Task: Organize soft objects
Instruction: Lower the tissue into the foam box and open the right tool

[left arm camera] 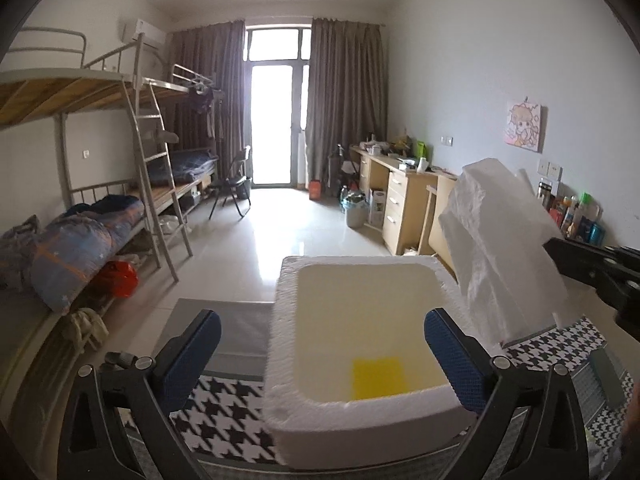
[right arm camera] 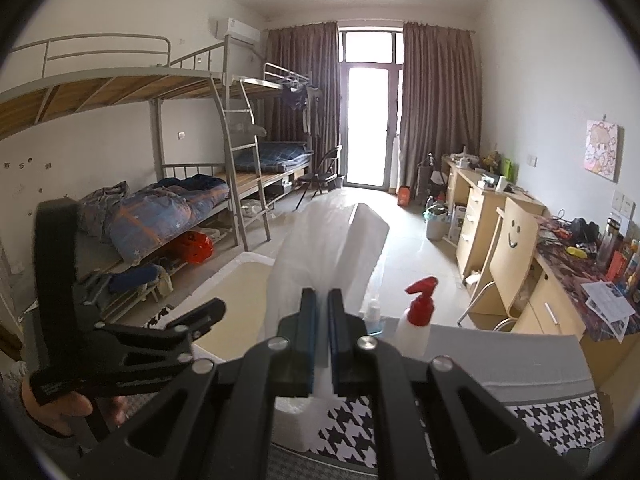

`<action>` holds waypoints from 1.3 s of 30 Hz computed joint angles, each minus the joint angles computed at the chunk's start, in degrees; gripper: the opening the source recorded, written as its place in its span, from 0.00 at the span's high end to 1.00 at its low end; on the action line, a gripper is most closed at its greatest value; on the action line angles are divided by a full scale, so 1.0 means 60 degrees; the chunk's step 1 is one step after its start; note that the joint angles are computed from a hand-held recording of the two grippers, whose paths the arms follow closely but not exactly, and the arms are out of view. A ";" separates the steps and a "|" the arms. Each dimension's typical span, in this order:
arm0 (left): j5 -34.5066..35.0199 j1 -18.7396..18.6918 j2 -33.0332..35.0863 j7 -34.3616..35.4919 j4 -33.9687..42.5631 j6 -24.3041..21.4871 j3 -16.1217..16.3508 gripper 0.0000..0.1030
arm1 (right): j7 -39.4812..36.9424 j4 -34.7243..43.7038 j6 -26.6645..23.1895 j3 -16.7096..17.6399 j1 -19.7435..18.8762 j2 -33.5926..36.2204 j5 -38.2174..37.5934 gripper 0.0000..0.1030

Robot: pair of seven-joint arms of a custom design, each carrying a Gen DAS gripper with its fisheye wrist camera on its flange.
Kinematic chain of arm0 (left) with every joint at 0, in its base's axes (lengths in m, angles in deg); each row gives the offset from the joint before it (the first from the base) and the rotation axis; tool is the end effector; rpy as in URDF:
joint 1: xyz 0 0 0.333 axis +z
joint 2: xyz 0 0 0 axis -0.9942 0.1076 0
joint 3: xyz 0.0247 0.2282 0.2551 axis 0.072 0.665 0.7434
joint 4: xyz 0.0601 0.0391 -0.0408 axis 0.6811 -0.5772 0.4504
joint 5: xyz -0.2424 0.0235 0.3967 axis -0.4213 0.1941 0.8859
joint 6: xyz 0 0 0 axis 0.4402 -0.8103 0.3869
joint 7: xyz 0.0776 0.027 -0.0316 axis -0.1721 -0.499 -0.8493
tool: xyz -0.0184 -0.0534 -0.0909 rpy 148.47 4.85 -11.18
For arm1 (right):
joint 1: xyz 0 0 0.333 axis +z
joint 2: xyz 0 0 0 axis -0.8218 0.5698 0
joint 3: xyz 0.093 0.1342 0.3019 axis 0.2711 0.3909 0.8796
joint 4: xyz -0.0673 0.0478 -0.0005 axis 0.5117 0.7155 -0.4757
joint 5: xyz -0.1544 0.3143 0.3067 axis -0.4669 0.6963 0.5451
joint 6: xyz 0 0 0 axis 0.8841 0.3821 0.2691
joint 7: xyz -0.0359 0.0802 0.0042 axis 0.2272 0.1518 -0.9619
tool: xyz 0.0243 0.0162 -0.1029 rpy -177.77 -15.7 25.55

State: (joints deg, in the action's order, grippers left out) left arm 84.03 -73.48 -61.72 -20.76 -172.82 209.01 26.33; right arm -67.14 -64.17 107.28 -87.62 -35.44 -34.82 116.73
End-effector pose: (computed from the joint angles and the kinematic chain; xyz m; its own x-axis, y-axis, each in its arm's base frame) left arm 0.5339 -0.1271 0.5542 0.1584 -0.9866 0.0404 -0.4268 -0.1053 -0.8982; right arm 0.6059 0.1828 0.5955 0.5853 -0.8107 0.0103 -0.3368 -0.2547 -0.9065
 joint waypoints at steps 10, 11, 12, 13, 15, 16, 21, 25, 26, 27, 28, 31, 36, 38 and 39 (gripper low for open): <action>0.1270 0.0459 -0.0631 -0.1458 -0.0430 -0.0312 -0.0212 0.01 | 0.0700 0.0300 0.0046 0.0213 -0.0045 0.0403 -0.0731 0.92; 0.1356 0.0449 -0.0643 -0.1546 -0.0455 -0.0287 -0.0160 0.01 | 0.0740 0.0330 0.0012 0.0224 -0.0052 0.0432 -0.0774 0.92; 0.1451 0.0462 -0.0663 -0.1651 -0.0493 -0.0234 -0.0094 0.01 | 0.0739 0.0345 -0.0015 0.0236 -0.0053 0.0451 -0.0784 0.92; 0.1567 0.0482 -0.0692 -0.1800 -0.0525 -0.0222 -0.0080 0.01 | 0.0780 0.0367 -0.0059 0.0253 -0.0058 0.0475 -0.0837 0.92; 0.1734 0.0471 -0.0748 -0.1897 -0.0598 -0.0224 -0.0011 0.01 | 0.0891 0.0400 -0.0114 0.0295 -0.0063 0.0529 -0.0972 0.92; 0.1867 0.0498 -0.0802 -0.2015 -0.0638 -0.0289 -0.0020 0.01 | 0.0926 0.0416 -0.0152 0.0305 -0.0073 0.0557 -0.1043 0.92; 0.2006 0.0358 -0.0873 -0.2278 -0.0791 -0.0229 0.0234 0.01 | 0.1301 0.0549 -0.0537 0.0372 -0.0125 0.0721 -0.1391 0.92; 0.2017 0.0406 -0.0913 -0.2286 -0.0885 -0.0095 0.0280 0.01 | 0.1563 0.0804 -0.1040 0.0384 -0.0233 0.0915 -0.1406 0.92; 0.2012 0.0408 -0.0940 -0.2271 -0.0908 -0.0091 0.0280 0.01 | 0.1682 0.0864 -0.1161 0.0395 -0.0264 0.0972 -0.1523 0.92; 0.2008 0.0414 -0.0961 -0.2267 -0.0927 -0.0077 0.0278 0.01 | 0.1818 0.0888 -0.1211 0.0415 -0.0288 0.1003 -0.1648 0.92; 0.2031 0.0436 -0.0959 -0.2304 -0.0924 -0.0053 0.0263 0.01 | 0.1967 0.0926 -0.1250 0.0436 -0.0307 0.1052 -0.1810 0.92; 0.2085 0.0501 -0.1025 -0.2380 -0.0999 0.0048 0.0268 0.01 | 0.2282 0.0995 -0.1231 0.0490 -0.0352 0.1157 -0.2092 0.91; 0.1952 0.0538 -0.1126 -0.2258 -0.1133 0.0091 0.0270 0.01 | 0.2949 0.1184 -0.1361 0.0547 -0.0415 0.1401 -0.2677 0.78; 0.1910 0.0572 -0.1113 -0.2186 -0.1121 0.0072 0.0237 0.01 | 0.3164 0.1229 -0.1521 0.0558 -0.0459 0.1463 -0.2874 0.51; 0.1882 0.0575 -0.1144 -0.2182 -0.1147 0.0061 0.0215 0.01 | 0.3114 0.1246 -0.1563 0.0574 -0.0489 0.1489 -0.2744 0.38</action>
State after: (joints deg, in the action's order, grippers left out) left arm 95.32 -70.03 -68.58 -33.85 -179.70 209.38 27.62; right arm -48.45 -56.70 97.90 -84.17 -38.37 -25.89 100.27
